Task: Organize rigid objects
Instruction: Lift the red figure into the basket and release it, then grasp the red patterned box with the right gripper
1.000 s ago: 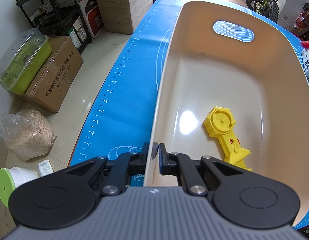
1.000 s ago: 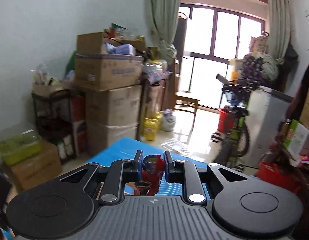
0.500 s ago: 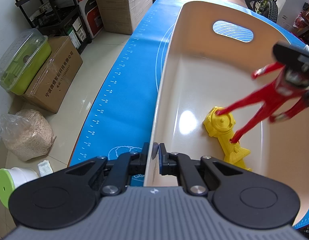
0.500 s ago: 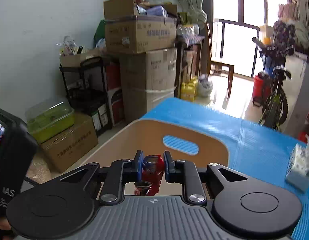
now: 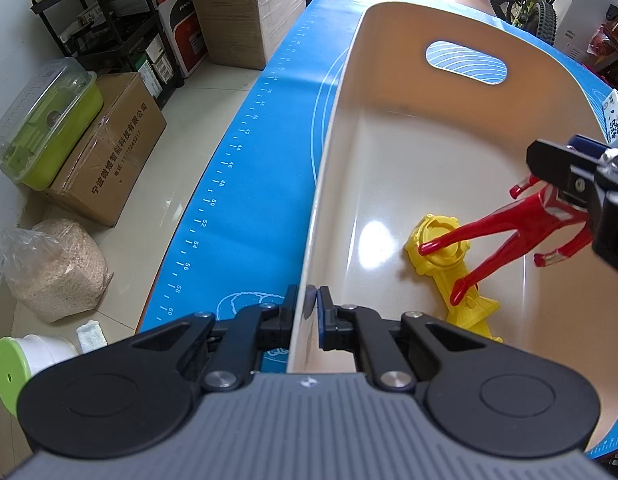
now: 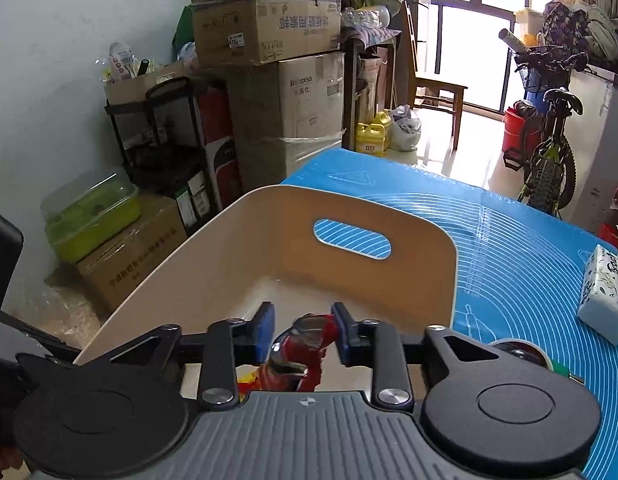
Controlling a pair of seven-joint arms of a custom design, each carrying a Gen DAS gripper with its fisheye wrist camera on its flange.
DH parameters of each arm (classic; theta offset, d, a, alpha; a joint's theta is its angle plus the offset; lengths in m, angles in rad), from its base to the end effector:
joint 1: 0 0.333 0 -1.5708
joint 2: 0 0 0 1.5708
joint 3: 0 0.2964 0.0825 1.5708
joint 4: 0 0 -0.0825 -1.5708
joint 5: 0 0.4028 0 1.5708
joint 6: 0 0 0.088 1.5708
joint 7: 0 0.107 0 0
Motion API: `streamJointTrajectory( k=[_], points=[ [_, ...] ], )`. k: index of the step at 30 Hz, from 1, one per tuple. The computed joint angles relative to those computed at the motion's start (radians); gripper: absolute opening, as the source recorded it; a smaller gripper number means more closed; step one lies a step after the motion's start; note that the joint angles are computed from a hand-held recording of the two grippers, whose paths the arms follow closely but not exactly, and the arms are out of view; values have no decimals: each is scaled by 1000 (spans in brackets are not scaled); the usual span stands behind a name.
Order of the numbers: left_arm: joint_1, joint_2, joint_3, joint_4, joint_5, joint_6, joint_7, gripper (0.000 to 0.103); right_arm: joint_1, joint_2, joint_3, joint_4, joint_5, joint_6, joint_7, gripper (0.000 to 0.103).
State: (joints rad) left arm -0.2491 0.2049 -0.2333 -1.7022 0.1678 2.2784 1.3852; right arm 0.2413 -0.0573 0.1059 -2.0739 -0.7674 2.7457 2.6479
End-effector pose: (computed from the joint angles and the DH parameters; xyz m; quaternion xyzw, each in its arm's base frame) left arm 0.5990 -0.2974 0.4872 -0.5551 0.8089 -0.1467 0.1269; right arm 0.5512 0.2299 0.5028 -0.6018 0.6791 -0.2840 0.3097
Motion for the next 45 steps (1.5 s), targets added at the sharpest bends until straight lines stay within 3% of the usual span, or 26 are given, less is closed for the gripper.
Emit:
streamJointTrajectory(
  k=[7,15,21,28,39,45],
  points=[
    [0,0,0,0,1,0,0,11,-19,-36,5,-23,-25,18,25,70],
    [1,0,0,0,1,-1,0,11,-102,-145,40,-93,-91,32,120,72],
    [0,0,0,0,2,-1,0,11,-175,-249,83,-171,-128,-46,141,73],
    [0,-1,0,0,2,-1,0,11,-226,-300,95,-260,-52,-112,127,73],
    [0,0,0,0,3,-1,0,11,-200,-209,70,-299,94,-151,124,73],
    [0,0,0,0,3,-1,0,11,-172,-161,50,-288,105,-191,157,74]
  ],
)
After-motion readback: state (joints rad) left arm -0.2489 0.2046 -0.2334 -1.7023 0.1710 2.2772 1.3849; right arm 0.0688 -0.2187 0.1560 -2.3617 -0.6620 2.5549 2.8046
